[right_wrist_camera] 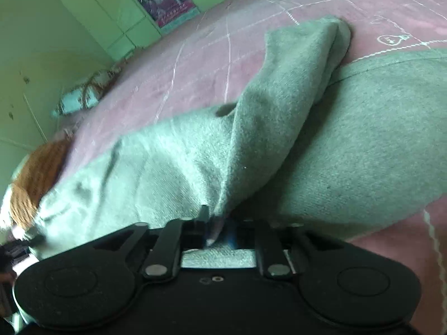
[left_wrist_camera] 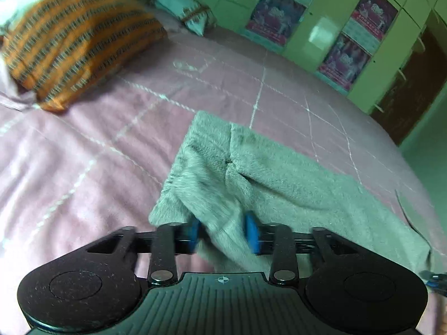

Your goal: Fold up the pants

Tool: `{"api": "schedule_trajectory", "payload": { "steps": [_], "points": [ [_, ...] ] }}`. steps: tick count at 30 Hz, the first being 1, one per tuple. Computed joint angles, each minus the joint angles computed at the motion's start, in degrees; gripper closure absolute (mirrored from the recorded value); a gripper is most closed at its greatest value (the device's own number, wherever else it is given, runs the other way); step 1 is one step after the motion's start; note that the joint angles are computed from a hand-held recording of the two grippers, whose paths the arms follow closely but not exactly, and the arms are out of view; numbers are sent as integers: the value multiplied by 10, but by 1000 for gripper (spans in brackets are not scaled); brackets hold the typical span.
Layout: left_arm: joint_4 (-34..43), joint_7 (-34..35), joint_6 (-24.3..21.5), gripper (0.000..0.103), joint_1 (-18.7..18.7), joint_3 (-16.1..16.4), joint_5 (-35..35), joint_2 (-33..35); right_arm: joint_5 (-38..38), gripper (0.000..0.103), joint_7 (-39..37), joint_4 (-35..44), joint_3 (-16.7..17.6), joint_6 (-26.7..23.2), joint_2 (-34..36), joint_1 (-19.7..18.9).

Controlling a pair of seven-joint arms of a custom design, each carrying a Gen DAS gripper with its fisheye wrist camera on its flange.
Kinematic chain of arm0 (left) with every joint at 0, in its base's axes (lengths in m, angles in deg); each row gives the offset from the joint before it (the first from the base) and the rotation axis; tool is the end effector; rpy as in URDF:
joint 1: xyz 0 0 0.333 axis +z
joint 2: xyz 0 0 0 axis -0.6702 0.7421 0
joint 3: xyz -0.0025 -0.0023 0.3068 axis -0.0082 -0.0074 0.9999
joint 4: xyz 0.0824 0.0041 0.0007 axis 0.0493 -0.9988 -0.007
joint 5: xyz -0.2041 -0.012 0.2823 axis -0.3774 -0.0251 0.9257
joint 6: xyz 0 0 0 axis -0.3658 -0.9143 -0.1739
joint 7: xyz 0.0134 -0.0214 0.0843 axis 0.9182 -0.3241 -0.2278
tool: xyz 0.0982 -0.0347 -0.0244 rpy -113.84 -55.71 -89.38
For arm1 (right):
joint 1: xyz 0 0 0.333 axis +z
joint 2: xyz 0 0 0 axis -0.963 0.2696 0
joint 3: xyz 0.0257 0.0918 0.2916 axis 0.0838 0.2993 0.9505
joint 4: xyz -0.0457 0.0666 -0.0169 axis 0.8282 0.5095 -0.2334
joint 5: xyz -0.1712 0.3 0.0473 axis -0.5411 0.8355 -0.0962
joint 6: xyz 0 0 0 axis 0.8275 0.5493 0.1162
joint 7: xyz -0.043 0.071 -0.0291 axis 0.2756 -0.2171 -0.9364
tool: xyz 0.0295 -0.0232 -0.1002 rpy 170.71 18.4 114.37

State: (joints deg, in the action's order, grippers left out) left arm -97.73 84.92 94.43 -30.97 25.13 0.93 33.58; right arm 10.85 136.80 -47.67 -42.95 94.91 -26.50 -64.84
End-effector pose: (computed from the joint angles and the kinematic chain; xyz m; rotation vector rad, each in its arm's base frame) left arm 0.7176 0.0230 0.4982 -1.9125 1.8044 -1.1345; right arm 0.4830 0.1459 0.5276 -1.1746 1.9995 -0.3208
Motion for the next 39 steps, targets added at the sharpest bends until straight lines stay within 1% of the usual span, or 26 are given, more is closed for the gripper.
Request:
{"api": "schedule_trajectory", "payload": {
  "steps": [1, 2, 3, 4, 6, 7, 9, 11, 13, 14, 15, 16, 17, 20, 21, 23, 25, 27, 28, 29, 31, 33, 36, 37, 38, 39],
  "points": [
    [-36, -26, 25, 33, -17, 21, 18, -26, -53, 78, 38, -11, 18, -2, -20, -26],
    [-69, -54, 52, 29, -35, 42, 42, -50, -92, 77, 66, -20, 34, -2, -37, -48],
    [-107, -71, 79, 29, -46, 51, 58, -77, -132, 77, 95, -29, 51, -3, -54, -73],
    [-136, -62, 102, 29, -43, 41, 56, -97, -163, 78, 111, -36, 63, -4, -70, -92],
    [-176, -55, 141, 29, -49, 26, 58, -123, -210, 78, 107, -20, 77, -23, -77, -114],
    [-178, -47, 141, 29, -53, 17, 61, -125, -229, 78, 100, 2, 80, -39, -65, -119],
    [-176, -64, 134, 29, -89, 33, 108, -123, -262, 78, 82, 54, 78, -74, -28, -115],
    [-165, -76, 114, 29, -119, 42, 154, -114, -291, 78, 71, 104, 73, -103, 12, -105],
    [-158, -83, 93, 26, -140, 47, 191, -104, -274, 79, 23, 156, 61, -148, 56, -85],
    [-154, -105, 68, 24, -161, 67, 227, -103, -263, 82, -3, 174, 56, -177, 69, -75],
    [-168, -124, 74, 20, -178, 81, 262, -108, -267, 87, -20, 201, 53, -224, 86, -65],
    [-191, -126, 97, 18, -182, 82, 280, -117, -285, 98, -15, 212, 49, -259, 91, -55],
    [-206, -129, 111, 17, -180, 80, 287, -123, -289, 103, -3, 204, 41, -266, 83, -49],
    [-225, -113, 120, 16, -149, 48, 249, -135, -297, 103, 71, 105, 13, -227, 2, -38],
    [-218, -107, 119, 16, -143, 42, 239, -130, -285, 103, 81, 67, 4, -216, -26, -34],
    [-230, -102, 133, 16, -140, 38, 232, -134, -226, 103, 84, -9, -12, -194, -73, -27],
    [-242, -103, 148, 15, -143, 40, 232, -138, -208, 103, 59, -41, -9, -198, -97, -29],
    [-229, -100, 148, 12, -141, 37, 228, -126, -243, 103, 89, -54, 12, -171, -119, -62],
    [-227, -99, 148, 11, -141, 37, 227, -124, -264, 98, 104, -46, 24, -166, -120, -79],
    [-225, -100, 149, 9, -142, 37, 228, -122, -288, 88, 116, -34, 32, -155, -115, -96],
    [-227, -104, 153, 6, -147, 41, 232, -120, -311, 87, 96, 13, 30, -143, -78, -107],
    [-228, -108, 154, 4, -151, 44, 239, -120, -314, 88, 50, 72, 17, -143, -26, -99],
    [-221, -104, 148, 3, -146, 38, 233, -116, -257, 83, -97, 174, -11, -203, 63, -62],
    [-219, -100, 147, 3, -142, 34, 229, -115, -257, 84, -125, 197, -16, -226, 82, -53],
    [-219, -97, 147, 3, -141, 33, 226, -115, -287, 84, -131, 218, -18, -264, 97, -42],
    [-219, -97, 146, 3, -141, 33, 225, -115, -313, 95, -131, 227, -25, -288, 103, -33]
  ]
}}
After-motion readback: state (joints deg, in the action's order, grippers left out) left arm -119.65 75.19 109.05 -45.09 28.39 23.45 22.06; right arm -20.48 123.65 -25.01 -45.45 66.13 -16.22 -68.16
